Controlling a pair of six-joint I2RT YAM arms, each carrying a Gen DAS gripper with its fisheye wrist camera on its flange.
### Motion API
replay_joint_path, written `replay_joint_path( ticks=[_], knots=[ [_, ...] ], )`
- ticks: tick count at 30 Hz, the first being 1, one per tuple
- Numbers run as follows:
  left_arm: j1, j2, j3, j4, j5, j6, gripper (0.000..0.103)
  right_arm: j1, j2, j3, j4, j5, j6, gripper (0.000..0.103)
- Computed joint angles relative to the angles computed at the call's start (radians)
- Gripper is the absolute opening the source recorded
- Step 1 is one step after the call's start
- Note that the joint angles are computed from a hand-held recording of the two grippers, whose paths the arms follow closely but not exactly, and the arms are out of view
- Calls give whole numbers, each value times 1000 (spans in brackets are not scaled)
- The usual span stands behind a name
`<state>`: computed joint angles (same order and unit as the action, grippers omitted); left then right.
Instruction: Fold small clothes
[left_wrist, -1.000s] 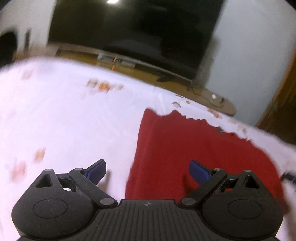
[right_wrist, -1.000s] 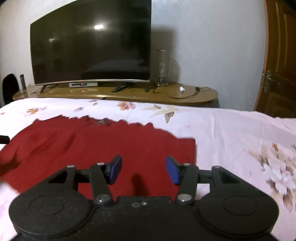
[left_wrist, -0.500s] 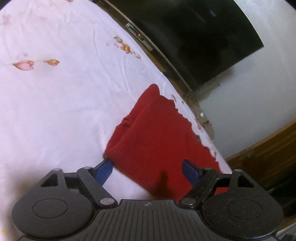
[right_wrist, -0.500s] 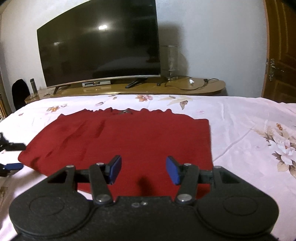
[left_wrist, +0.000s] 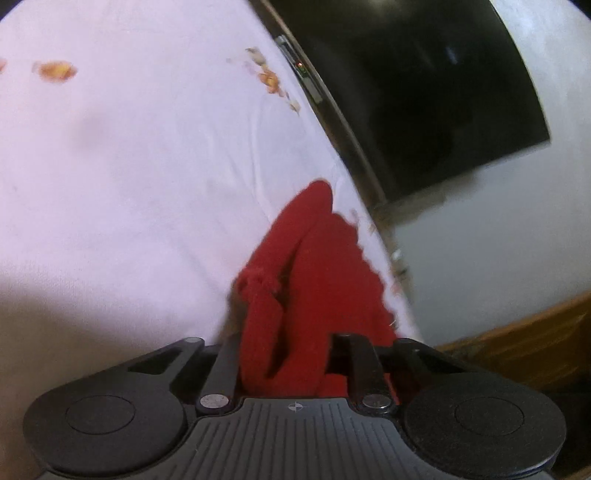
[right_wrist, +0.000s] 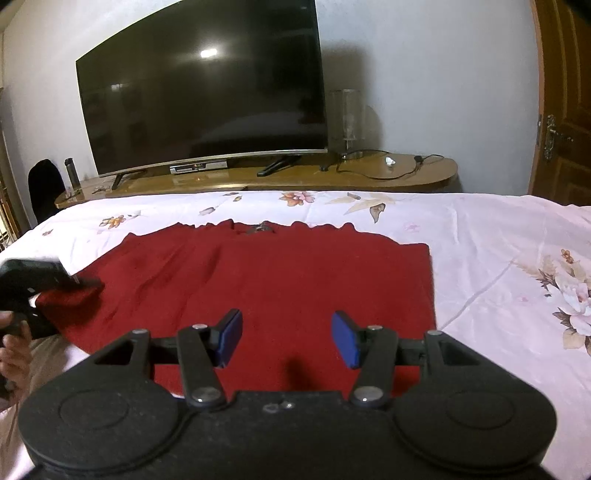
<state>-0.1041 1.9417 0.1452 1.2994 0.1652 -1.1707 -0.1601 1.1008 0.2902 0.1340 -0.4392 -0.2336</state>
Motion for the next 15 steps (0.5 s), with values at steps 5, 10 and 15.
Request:
replay_joint_path(
  ticks=[5, 10, 15],
  knots=[
    [-56, -99, -71, 55, -56, 75, 13, 41, 39, 36, 18, 29, -1, 49],
    [-32, 101, -47, 195, -28, 49, 13, 154, 180, 101, 98, 82, 29, 25],
    [-42, 70, -41, 155, -33, 61, 13, 262, 345, 154, 184, 141, 53, 19]
  ],
)
